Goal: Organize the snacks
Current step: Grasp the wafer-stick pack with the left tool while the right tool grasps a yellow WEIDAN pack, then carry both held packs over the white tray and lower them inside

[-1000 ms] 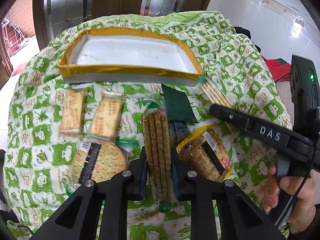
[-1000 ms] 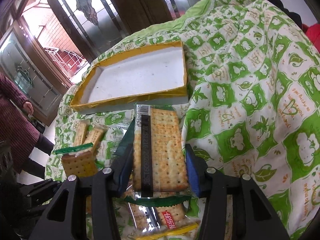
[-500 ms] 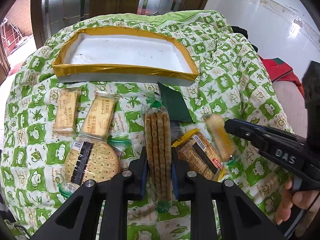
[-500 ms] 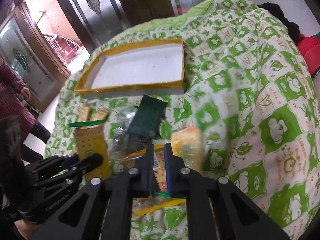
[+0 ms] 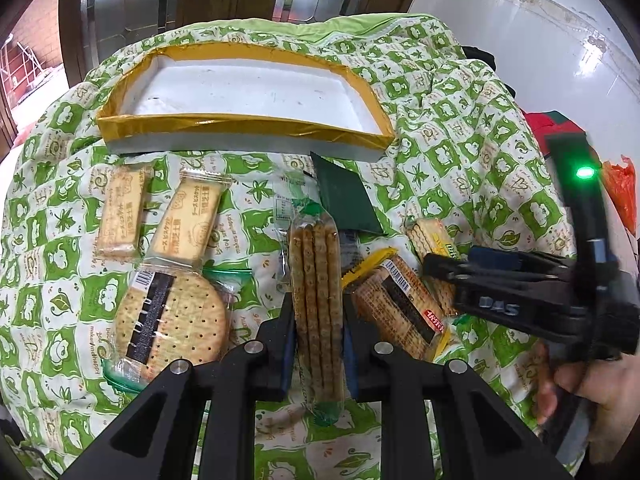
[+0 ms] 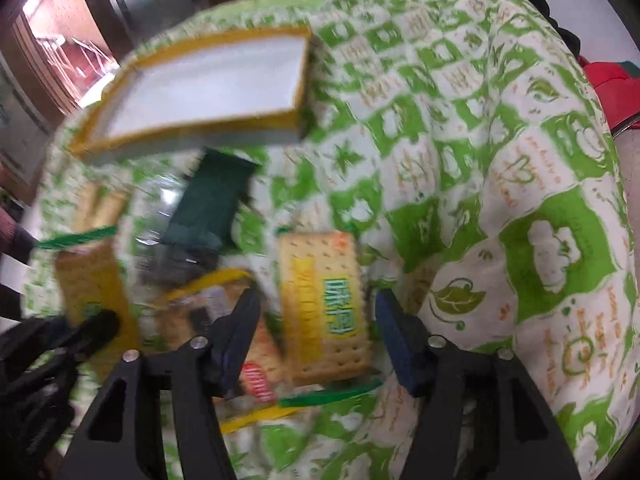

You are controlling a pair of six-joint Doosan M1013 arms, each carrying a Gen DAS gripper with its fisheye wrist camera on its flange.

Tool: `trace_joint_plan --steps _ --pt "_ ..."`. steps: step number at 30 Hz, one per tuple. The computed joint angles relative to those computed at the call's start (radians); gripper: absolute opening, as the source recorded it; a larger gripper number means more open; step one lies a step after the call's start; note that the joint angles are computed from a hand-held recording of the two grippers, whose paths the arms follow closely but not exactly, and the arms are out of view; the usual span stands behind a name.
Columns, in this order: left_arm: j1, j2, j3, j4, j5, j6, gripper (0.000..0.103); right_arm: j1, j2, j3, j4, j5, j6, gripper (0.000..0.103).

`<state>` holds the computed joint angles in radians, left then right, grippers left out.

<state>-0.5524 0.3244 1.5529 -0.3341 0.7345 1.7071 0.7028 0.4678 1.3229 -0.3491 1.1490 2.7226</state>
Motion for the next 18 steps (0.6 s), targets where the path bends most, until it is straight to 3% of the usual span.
trace_joint_plan --steps 3,4,10,18 --pt "0.002 -0.001 0.0 -0.009 0.0 0.007 0.02 -0.013 0.016 -0.007 0.043 0.011 -0.032 0.06" --pt "0.004 -0.001 0.0 -0.014 0.001 0.011 0.02 -0.015 0.015 -0.004 0.049 -0.002 -0.037 0.048" --pt "0.009 -0.004 0.0 -0.028 0.003 0.019 0.02 -0.006 -0.036 0.053 0.021 -0.133 0.002 0.047" --pt "0.006 0.003 -0.016 -0.005 0.013 0.009 0.02 0.014 -0.054 0.053 -0.018 -0.198 0.01 0.047"
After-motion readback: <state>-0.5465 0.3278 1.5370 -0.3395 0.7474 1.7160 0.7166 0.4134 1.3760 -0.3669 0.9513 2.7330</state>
